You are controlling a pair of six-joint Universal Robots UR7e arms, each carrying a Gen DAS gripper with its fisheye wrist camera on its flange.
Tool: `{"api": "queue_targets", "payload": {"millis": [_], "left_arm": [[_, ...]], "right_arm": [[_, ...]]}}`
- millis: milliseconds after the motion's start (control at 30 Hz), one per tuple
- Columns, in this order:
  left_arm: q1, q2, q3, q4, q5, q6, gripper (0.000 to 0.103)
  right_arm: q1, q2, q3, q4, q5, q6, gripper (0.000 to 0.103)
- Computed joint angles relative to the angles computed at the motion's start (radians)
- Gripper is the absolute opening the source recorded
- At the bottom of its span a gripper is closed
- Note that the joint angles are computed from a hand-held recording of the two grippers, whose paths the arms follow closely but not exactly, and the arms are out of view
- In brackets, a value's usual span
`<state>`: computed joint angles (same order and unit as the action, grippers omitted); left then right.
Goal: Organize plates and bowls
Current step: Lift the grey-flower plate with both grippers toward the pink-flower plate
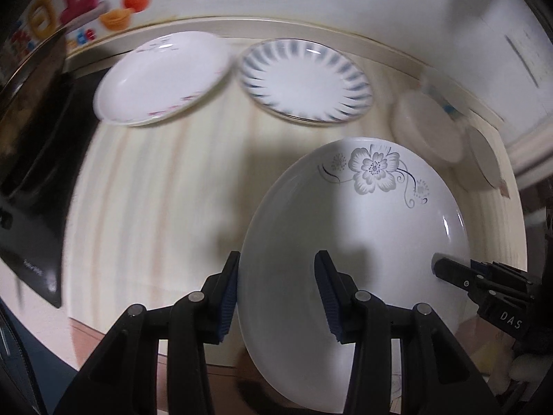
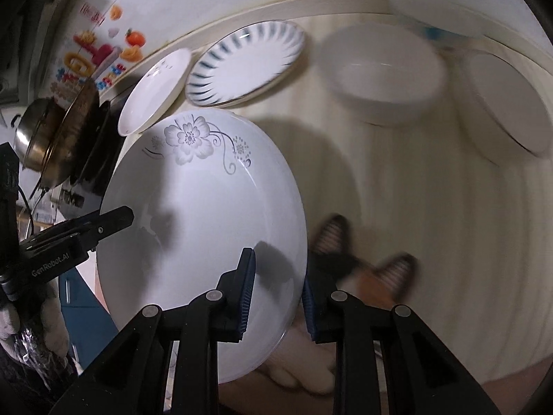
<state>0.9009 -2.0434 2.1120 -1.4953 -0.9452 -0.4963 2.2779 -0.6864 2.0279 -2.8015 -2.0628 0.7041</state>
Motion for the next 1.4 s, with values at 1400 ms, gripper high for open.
{"api": "queue_targets", "payload": {"millis": [1400], "left_arm": [[0.024, 0.116, -0.063, -0.150, -0.014, -0.009, 0.042]], "right_arm": [[0.002, -0.320, 0.107, 0.089, -0.053, 0.050, 0.046]]}}
